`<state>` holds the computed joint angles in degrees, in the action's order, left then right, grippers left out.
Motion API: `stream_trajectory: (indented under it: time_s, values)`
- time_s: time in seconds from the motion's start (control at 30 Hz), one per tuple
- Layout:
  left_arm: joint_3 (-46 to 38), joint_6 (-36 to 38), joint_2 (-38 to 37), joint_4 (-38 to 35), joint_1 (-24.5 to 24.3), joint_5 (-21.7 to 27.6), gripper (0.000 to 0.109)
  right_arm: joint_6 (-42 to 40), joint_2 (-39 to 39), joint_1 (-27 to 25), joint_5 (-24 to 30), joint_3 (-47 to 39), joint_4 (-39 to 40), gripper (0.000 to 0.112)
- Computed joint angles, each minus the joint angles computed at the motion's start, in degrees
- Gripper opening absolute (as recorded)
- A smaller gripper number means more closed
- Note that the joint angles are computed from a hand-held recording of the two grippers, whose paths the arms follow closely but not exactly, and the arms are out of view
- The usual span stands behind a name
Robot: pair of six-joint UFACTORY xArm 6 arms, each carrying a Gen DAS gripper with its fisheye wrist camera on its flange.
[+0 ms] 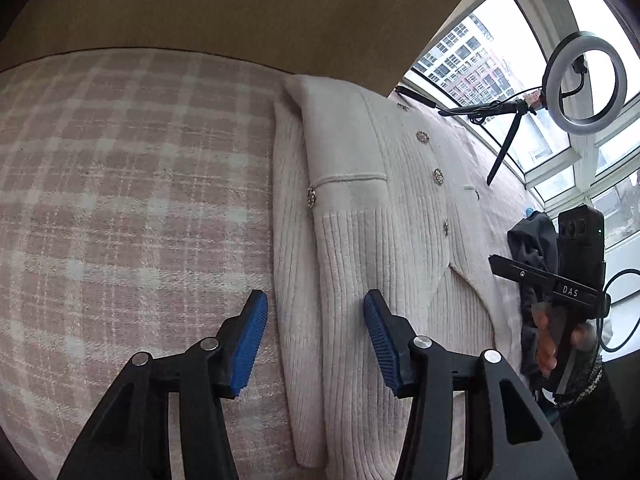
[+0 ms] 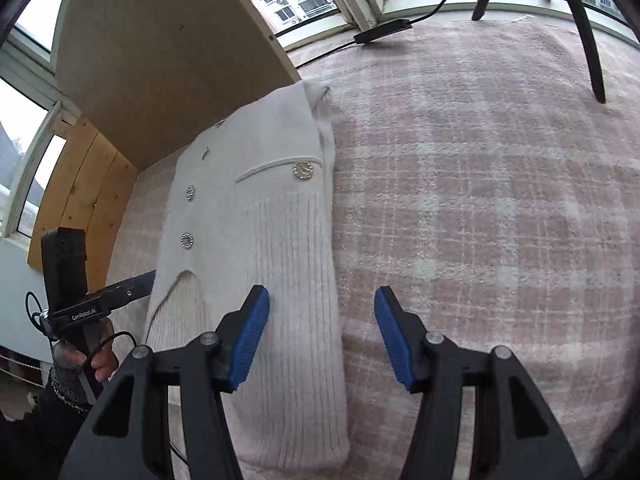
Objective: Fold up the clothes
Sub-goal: 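Grasp the folded cardigan end with both grippers and fold it over again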
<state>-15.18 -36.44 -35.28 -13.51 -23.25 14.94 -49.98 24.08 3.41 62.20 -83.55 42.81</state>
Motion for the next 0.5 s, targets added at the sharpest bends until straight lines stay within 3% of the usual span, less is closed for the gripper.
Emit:
stream_trajectory:
  time_s: [0.23,0.37,0.5]
  values:
    - [-1.4,6.66,3.16,-8.57,-2.1,-2.92,0.044,-4.2,-0.28,1.35,2.31,1.84,2.13,0.054]
    - [-1.8,9.9,4.74,-13.05,-3.9,-5.63,0.029,-6.26,-2.61,2.12,0.54,5.75,4.87,0.054]
    - [-2.07,8.33,6.21,-12.22,-5.31,-9.02,0.019,-5.73,-2.83,2.22,1.43,6.54,6.54,0.038]
